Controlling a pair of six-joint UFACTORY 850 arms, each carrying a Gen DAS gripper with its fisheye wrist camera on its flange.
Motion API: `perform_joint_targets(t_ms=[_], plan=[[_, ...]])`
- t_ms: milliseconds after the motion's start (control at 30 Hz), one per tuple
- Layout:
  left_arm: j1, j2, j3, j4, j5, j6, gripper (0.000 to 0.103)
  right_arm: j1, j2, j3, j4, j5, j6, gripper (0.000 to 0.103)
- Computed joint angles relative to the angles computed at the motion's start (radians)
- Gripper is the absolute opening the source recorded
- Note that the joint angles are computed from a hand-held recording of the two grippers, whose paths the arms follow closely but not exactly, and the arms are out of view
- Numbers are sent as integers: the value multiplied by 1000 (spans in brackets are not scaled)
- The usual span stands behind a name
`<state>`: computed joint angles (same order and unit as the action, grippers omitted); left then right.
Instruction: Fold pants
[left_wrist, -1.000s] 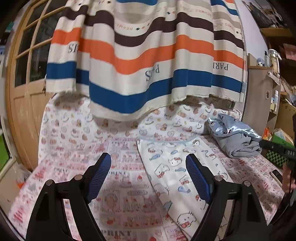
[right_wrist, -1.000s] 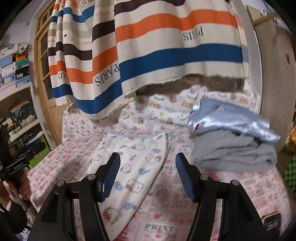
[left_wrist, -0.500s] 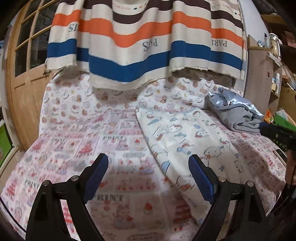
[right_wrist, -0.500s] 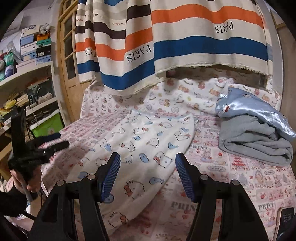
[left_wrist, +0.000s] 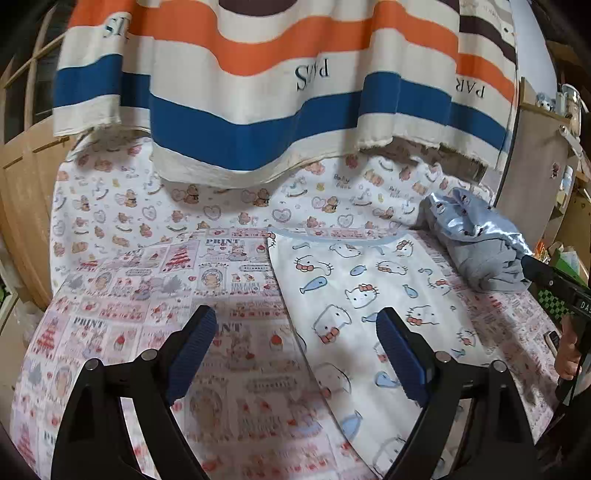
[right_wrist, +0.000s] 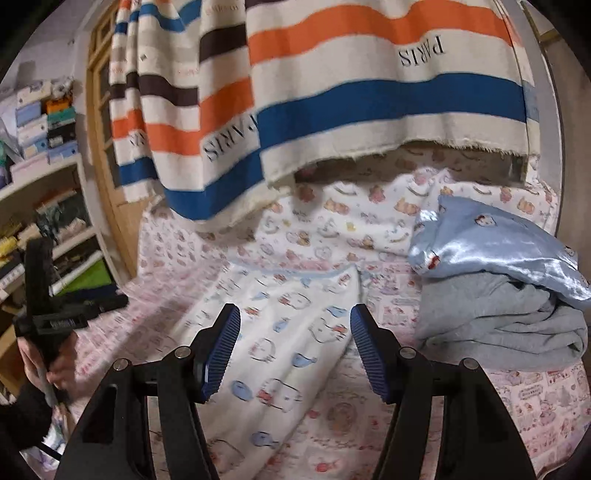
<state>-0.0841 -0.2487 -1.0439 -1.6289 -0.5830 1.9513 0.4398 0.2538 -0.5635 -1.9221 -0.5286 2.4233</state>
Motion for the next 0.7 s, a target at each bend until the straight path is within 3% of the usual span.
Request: perform_joint_targets(t_ms=[133, 267, 400, 700], plan=[[-31, -63, -88, 51, 37, -65, 87, -54, -47, -35, 33, 22, -52, 64], [-81, -121, -172, -66, 170, -1, 87, -135, -121, -110, -2, 82, -51, 64], [-121, -209, -289, 25, 243, -82, 87, -217, -234, -216, 15, 157, -51, 64], [-120, -381, -505, 321, 153, -424, 87, -335, -489, -440, 367, 286, -398, 64]])
